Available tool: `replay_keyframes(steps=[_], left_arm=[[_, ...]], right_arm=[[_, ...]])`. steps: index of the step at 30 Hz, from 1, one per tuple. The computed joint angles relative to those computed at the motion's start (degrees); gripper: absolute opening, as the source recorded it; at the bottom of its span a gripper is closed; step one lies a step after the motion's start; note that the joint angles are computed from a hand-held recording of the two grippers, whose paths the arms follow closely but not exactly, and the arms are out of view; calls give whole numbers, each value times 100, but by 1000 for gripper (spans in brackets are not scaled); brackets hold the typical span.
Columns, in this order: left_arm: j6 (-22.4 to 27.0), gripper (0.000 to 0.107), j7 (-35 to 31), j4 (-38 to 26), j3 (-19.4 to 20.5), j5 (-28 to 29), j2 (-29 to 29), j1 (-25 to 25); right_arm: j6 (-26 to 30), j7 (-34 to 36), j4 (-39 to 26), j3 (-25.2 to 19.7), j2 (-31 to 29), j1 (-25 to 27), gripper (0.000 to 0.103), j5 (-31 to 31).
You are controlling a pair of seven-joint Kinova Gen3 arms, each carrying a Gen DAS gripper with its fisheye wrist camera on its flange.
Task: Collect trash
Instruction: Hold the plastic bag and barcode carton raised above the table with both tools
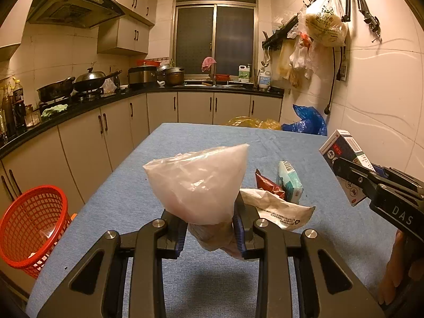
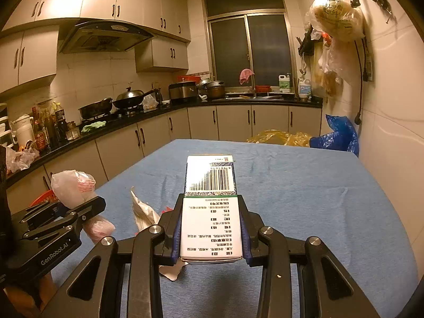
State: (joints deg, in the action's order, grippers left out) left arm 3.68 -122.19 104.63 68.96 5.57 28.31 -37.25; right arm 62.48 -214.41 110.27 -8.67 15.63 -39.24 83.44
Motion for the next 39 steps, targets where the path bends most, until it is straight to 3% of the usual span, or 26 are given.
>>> replay_keyframes(steps=[9, 19, 23, 31, 36, 39], left_arm=[[16, 28, 36, -21, -95, 37, -40, 25], [71, 28, 170, -105, -604, 270, -331, 389], [154, 28, 129, -99, -402, 385, -374, 180], [541, 28, -338, -119, 214, 714, -363, -525], [1048, 28, -646, -361, 173, 1073, -353, -697], [1106, 28, -828, -349, 134, 1298, -418, -803]], right_arm=[[10, -79, 30, -3, -22, -13, 37, 45], [-211, -642, 338, -96, -283, 174, 37, 254], [-329, -644, 338, -123, -314, 242, 37, 261], [-1076, -830, 469, -149, -610, 533, 37, 246], [-1231, -795, 428, -211, -634, 536, 37, 185], [-1218, -711, 322, -233, -583, 463, 37, 143]])
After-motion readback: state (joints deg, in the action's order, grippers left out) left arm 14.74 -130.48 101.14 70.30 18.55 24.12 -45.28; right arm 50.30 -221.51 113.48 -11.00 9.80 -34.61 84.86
